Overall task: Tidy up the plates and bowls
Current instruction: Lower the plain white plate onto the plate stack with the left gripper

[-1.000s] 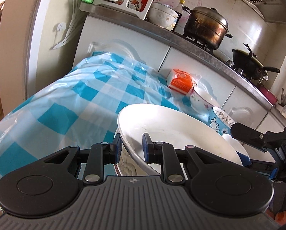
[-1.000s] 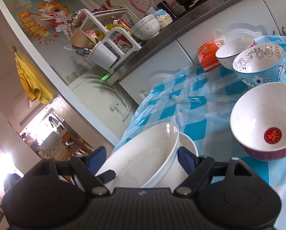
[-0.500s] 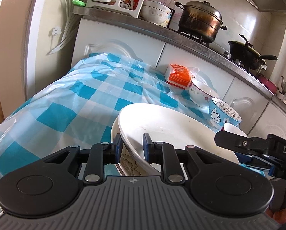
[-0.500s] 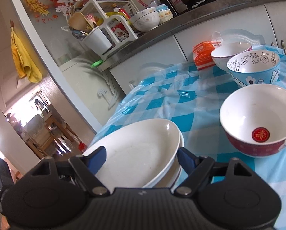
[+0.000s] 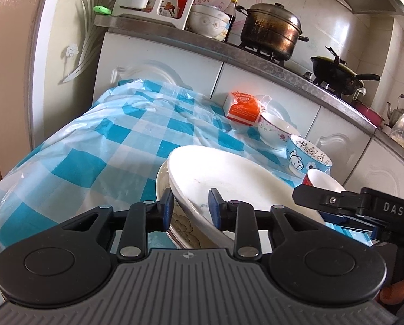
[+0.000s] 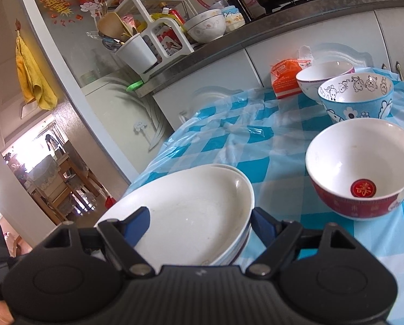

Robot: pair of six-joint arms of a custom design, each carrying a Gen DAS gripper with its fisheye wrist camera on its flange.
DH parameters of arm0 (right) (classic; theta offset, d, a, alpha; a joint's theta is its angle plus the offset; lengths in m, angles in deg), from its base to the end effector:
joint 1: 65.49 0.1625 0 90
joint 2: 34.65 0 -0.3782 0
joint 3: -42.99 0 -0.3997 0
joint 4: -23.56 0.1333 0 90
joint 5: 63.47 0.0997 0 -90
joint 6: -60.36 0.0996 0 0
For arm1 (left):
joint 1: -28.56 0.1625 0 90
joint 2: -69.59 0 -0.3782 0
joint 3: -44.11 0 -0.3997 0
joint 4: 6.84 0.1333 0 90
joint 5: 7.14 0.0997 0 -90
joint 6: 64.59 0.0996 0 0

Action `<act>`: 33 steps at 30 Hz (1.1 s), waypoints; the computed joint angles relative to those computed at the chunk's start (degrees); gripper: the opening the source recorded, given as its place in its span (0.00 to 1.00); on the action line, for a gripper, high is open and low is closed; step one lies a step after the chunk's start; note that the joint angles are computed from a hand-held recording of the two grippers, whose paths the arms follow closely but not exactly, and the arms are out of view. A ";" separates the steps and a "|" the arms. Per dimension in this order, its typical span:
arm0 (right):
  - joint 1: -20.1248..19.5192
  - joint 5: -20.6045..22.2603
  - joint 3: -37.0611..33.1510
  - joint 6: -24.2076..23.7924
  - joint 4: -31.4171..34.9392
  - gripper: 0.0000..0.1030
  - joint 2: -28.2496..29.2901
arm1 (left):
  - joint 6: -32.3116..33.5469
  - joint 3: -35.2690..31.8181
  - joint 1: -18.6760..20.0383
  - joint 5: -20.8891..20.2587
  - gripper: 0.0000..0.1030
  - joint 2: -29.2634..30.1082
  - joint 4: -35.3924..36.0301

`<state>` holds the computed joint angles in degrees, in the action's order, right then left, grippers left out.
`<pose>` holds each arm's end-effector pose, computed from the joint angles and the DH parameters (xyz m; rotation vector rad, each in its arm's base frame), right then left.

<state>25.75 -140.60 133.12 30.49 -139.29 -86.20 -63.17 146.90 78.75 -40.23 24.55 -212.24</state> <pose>0.1703 -0.6812 0.1853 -0.8824 2.7906 -0.9554 -0.2047 -0.5842 0.1472 0.1526 2.1776 -1.4600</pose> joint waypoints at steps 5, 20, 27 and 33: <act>0.03 0.79 0.25 -0.79 -0.02 0.80 -0.14 | 6.24 -1.95 -0.81 3.08 0.70 2.31 -4.72; -1.90 2.11 -1.26 7.06 1.19 0.86 1.27 | -9.55 -1.26 2.62 -1.57 0.42 -0.61 5.15; -3.12 7.33 -4.19 11.38 6.13 0.82 3.90 | -9.72 -3.27 3.43 -3.68 0.35 0.74 6.93; -0.58 2.27 -4.10 9.80 3.45 0.90 4.86 | -9.47 -2.98 3.68 -4.68 0.33 0.52 6.13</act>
<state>25.17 -138.33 129.01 40.30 -135.85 -81.35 -72.64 143.92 82.44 -44.91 25.06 -206.11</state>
